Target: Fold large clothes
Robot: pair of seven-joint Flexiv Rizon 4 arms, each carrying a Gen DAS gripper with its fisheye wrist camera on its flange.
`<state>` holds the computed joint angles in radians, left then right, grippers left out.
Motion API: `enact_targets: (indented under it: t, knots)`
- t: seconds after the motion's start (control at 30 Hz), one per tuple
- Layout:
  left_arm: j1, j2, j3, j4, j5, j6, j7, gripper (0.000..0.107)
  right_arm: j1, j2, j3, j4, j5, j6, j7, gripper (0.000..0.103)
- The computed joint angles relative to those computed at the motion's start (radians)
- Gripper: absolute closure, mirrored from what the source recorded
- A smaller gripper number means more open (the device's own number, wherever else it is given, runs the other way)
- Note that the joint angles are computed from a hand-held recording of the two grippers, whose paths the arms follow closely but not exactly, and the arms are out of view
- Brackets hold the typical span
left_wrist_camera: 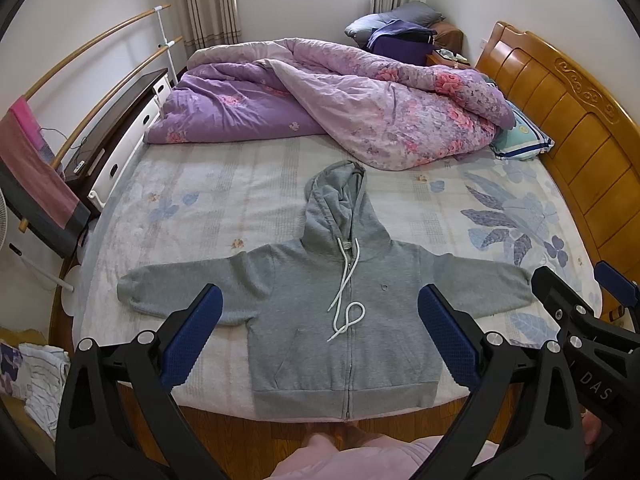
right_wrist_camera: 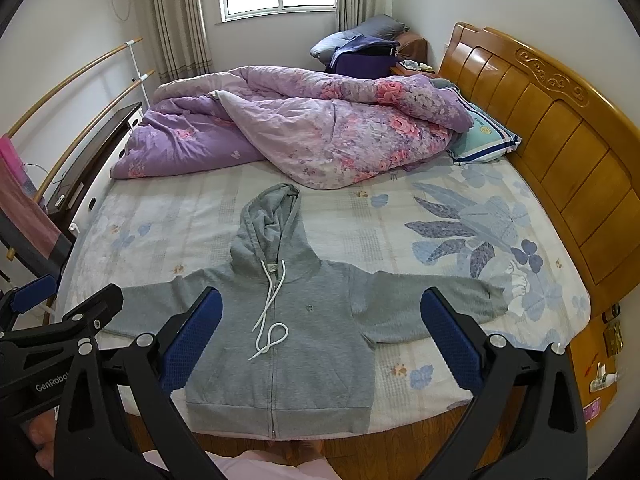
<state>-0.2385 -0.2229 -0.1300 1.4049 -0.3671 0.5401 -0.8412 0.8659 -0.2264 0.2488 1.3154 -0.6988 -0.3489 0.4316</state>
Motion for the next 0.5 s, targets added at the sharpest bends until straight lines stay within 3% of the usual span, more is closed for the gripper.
enact_targets:
  t: [0.27,0.5]
  knots:
    - [0.019,0.038,0.018,0.099,-0.026,0.045,0.043,0.009,-0.015,-0.006,-0.011,-0.017,-0.001,0.034,-0.043,0.007]
    - [0.029,0.011,0.021,0.020,0.017,-0.011,-0.023,0.009,-0.039,0.005,-0.010,0.002,-0.001,0.089,-0.091,0.007]
